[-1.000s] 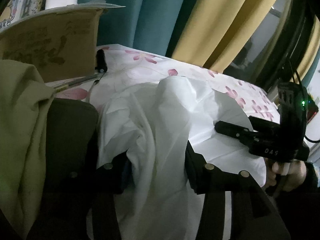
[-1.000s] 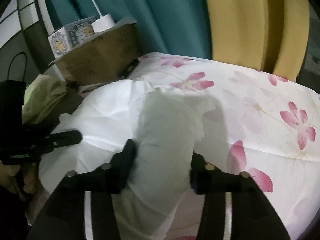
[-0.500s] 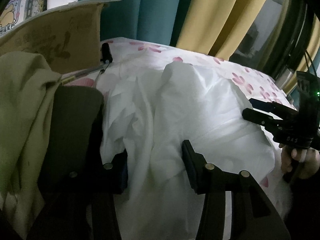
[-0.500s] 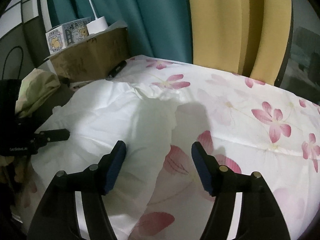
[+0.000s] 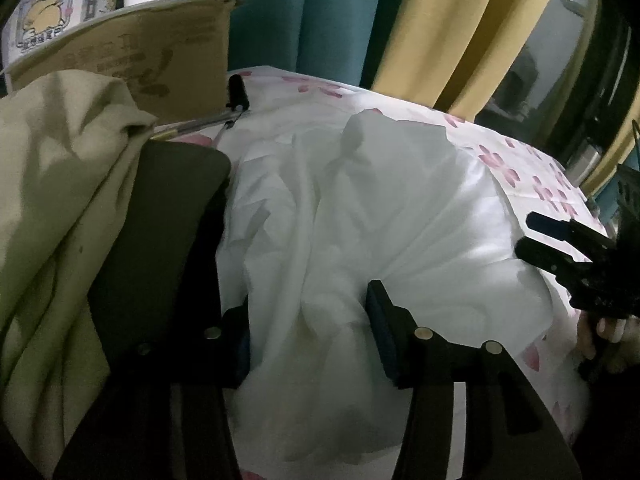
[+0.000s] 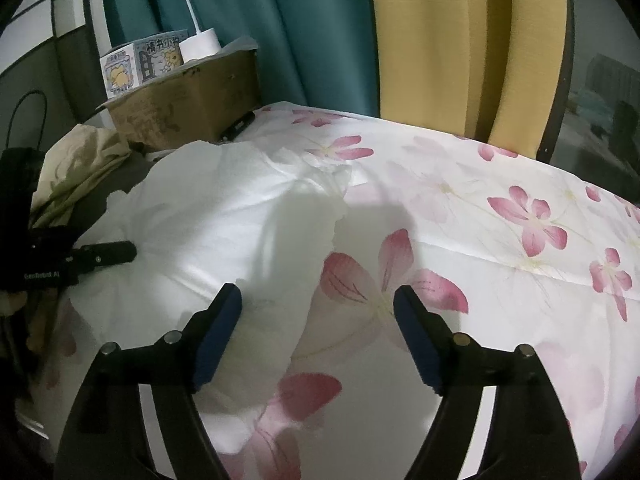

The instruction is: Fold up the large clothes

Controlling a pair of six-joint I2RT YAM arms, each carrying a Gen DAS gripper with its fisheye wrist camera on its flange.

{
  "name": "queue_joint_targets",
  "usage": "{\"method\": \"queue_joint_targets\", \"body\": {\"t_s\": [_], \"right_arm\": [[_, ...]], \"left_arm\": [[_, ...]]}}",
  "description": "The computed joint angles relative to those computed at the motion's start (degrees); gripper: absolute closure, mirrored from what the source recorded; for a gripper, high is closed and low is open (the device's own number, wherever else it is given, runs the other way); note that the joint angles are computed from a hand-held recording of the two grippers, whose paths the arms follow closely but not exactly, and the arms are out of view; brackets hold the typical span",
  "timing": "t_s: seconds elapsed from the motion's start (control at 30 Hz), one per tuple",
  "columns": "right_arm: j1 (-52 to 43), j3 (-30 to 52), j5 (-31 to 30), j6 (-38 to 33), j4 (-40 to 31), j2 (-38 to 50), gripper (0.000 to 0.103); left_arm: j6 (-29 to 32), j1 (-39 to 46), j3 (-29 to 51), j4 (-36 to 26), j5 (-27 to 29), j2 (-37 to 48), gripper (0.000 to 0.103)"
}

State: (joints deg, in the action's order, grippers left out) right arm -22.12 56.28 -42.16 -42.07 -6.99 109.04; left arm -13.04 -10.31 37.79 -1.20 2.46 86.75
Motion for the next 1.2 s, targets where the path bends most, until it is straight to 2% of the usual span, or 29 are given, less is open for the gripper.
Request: {"method": "queue_joint_targets", "body": {"t_s": [0.27, 0.5, 0.73, 0.83, 1.07, 1.2], "right_arm": [[-2.99, -1.46, -1.15, -2.16, -1.37, -1.2, 0.024], [-6.41, -3.04, -2.15, -4.49, -2.83, -1.95, 0.024], [-11.04, -4.5, -3.82, -7.71, -4.55, -1.87, 0.023], [-12.82, -4.83, -4.58, -8.48, -5.06, -1.97, 0.023], [-17.79, -4.45, -5.62, -11.0, -7.18, -0.76, 0.022], [-20.91, -3.3, -6.73, -12.17, -9.15, 0.2, 0.022]], "left_arm": [[-2.13, -2.43, -2.89, -1.12, -3.92, -4.97, 0.043], [-5.68, -3.21, -7.27, -0.16, -5.63, -9.27, 0.043], [-7.9, -6.9, -10.17, -0.19, -9.85, -14.58, 0.043], [-9.62, -7.95, -11.57, 0.06, -9.46, -17.52, 0.043], [-14.66, -13.38, -14.23, -0.81, -13.48, -21.85, 0.043], [-15.6, -18.01, -14.94, 0.19, -14.95, -22.12, 0.043]]}}
